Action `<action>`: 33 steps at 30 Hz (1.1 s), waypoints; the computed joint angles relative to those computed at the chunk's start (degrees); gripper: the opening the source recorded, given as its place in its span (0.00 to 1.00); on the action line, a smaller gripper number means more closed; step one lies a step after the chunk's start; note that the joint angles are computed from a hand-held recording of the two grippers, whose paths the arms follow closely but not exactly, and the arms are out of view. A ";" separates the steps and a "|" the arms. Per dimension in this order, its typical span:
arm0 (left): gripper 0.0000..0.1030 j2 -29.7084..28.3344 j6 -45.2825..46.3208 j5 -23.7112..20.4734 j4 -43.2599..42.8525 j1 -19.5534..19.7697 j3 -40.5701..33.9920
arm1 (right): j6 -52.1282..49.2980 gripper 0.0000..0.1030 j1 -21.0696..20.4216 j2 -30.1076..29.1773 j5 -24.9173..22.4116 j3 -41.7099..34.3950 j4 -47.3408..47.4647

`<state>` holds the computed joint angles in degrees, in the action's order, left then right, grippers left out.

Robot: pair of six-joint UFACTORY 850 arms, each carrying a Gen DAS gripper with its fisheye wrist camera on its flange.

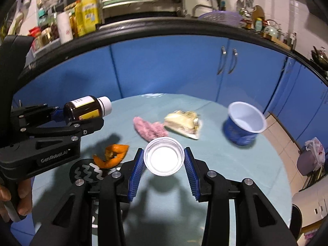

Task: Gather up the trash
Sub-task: 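Carry both items to the black bin while the right tool drops the white lid in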

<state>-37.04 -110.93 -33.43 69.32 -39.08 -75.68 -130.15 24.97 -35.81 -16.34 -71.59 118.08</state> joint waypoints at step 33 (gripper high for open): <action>0.45 -27.96 41.02 -16.10 -18.62 -9.62 -56.24 | -1.51 0.38 -19.54 8.27 -10.31 6.50 6.33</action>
<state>-65.00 -69.92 -49.54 50.70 -48.70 -131.92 -131.65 5.43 -27.54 -26.65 -65.09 124.41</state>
